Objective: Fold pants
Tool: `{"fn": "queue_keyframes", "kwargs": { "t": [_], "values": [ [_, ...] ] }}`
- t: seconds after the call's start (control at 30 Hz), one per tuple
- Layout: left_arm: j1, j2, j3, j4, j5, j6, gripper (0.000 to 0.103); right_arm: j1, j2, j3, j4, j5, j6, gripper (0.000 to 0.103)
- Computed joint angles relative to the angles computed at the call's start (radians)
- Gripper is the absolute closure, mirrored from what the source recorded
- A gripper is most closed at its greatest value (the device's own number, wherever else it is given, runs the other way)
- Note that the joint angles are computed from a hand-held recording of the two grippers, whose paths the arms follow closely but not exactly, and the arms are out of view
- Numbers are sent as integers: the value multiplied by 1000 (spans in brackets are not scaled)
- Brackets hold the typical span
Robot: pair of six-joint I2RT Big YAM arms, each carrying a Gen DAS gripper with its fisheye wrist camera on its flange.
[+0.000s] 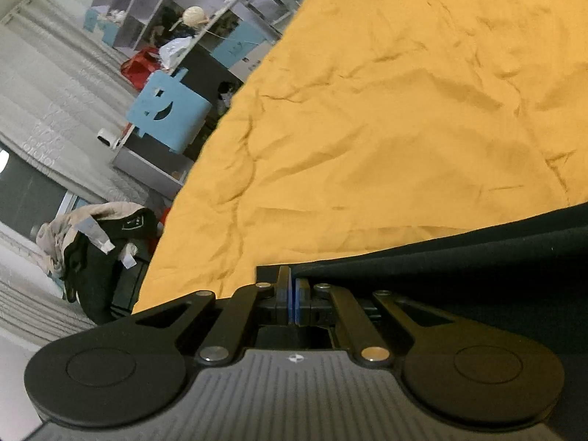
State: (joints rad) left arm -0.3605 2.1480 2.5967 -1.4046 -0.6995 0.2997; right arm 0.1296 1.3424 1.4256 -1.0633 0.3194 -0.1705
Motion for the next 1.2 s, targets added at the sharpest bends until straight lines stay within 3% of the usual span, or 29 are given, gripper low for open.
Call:
{"fn": "queue_keyframes", "kwargs": {
  "t": [0.17, 0.4, 0.5, 0.57, 0.63, 0.73, 0.8, 1.03, 1.2],
  "values": [
    [-5, 28, -13, 37, -22, 24, 102, -8, 13, -20, 26, -3, 2, 103],
    [-6, 51, -13, 35, -15, -43, 101, -15, 27, -57, 71, -11, 52, 103],
    [-10, 10, -97, 113, -26, -41, 87, -21, 22, -65, 87, -22, 103, 103],
    [-13, -54, -209, 227, -33, -35, 77, -23, 13, -69, 94, -36, 130, 102],
    [-14, -84, -242, 263, -24, -52, 63, -25, -7, -75, 105, -50, 149, 94],
    [-14, -115, -240, 243, 16, -103, 59, -25, -61, -95, 133, -69, 185, 76],
    [-17, -145, -250, 230, 54, -119, 58, -23, -102, -109, 130, -47, 209, 58],
    [-18, -248, -381, 253, 129, -143, 56, -118, -217, -197, 140, -162, 314, 60],
    [1, -253, -398, 212, 141, -239, 56, -223, -186, -226, 258, -322, 430, 60]
  ]
}}
